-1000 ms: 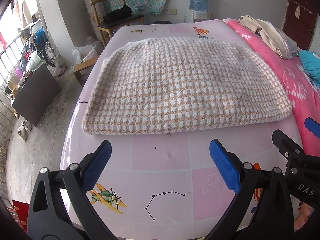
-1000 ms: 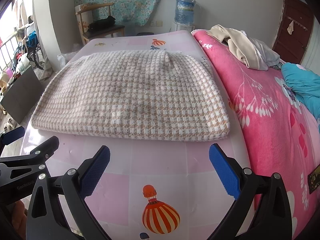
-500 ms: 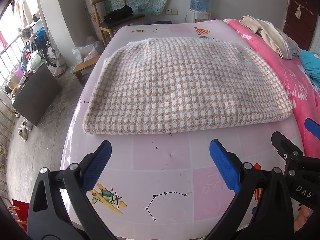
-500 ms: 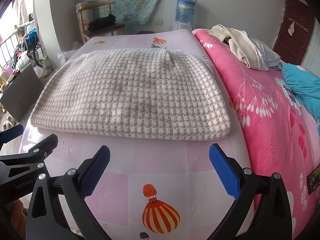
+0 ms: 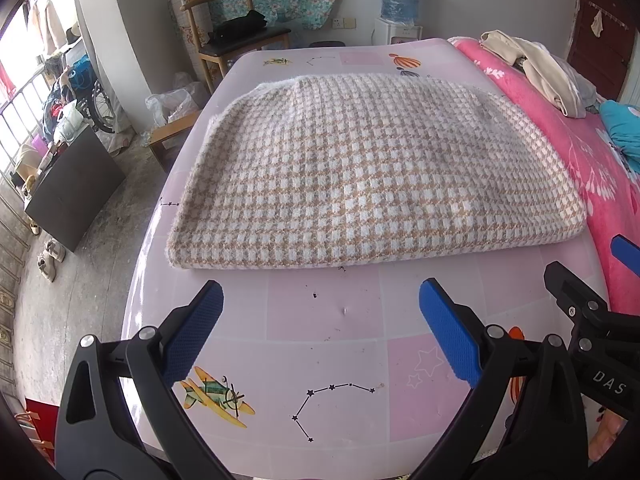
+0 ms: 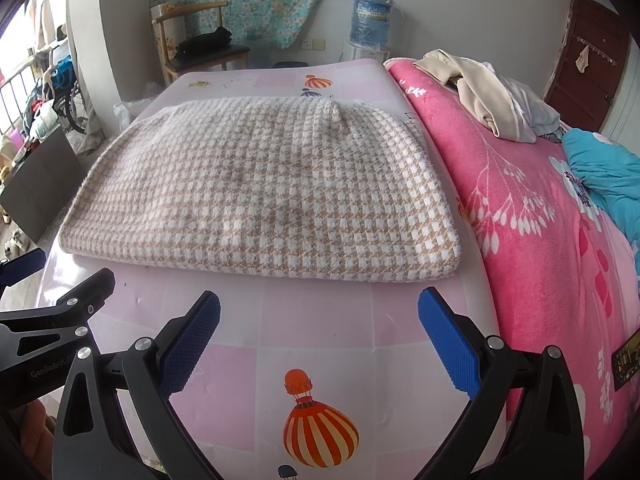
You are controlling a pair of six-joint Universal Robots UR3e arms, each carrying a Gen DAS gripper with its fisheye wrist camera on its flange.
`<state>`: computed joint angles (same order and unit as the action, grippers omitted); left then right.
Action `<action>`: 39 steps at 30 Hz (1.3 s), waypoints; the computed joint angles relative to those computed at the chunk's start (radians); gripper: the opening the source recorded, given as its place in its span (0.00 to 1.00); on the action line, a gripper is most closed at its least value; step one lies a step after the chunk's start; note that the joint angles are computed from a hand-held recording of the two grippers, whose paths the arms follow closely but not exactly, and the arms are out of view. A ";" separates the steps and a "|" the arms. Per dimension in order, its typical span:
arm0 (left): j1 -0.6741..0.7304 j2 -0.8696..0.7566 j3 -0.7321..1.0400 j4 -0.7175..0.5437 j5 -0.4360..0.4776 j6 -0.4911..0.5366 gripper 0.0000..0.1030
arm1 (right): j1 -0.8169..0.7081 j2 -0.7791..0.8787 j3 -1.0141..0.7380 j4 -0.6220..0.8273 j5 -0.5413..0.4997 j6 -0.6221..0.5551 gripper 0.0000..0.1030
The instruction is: Fold large clothes
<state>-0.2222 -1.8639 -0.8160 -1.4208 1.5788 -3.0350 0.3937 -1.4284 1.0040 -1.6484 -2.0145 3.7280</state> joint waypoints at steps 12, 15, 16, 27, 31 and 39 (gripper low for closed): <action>-0.001 0.000 -0.002 0.001 0.005 -0.003 0.92 | -0.001 -0.001 -0.001 0.004 0.001 -0.001 0.94; 0.000 -0.001 -0.002 0.001 0.004 -0.003 0.92 | -0.001 -0.001 0.000 0.003 0.002 -0.001 0.94; 0.001 0.003 -0.009 0.005 0.003 -0.002 0.92 | 0.000 0.000 -0.001 0.003 0.002 0.000 0.94; -0.005 0.000 0.000 -0.001 0.006 -0.008 0.92 | -0.001 -0.005 0.004 0.003 0.002 -0.002 0.94; -0.004 0.001 0.000 -0.002 0.007 -0.008 0.92 | -0.003 -0.015 0.015 0.003 0.001 -0.002 0.94; -0.005 0.002 0.001 -0.003 0.009 -0.010 0.92 | -0.003 -0.019 0.019 0.002 0.000 -0.002 0.94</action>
<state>-0.2268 -1.8622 -0.8145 -1.4233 1.5879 -3.0453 0.3908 -1.4475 1.0234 -1.6468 -2.0141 3.7255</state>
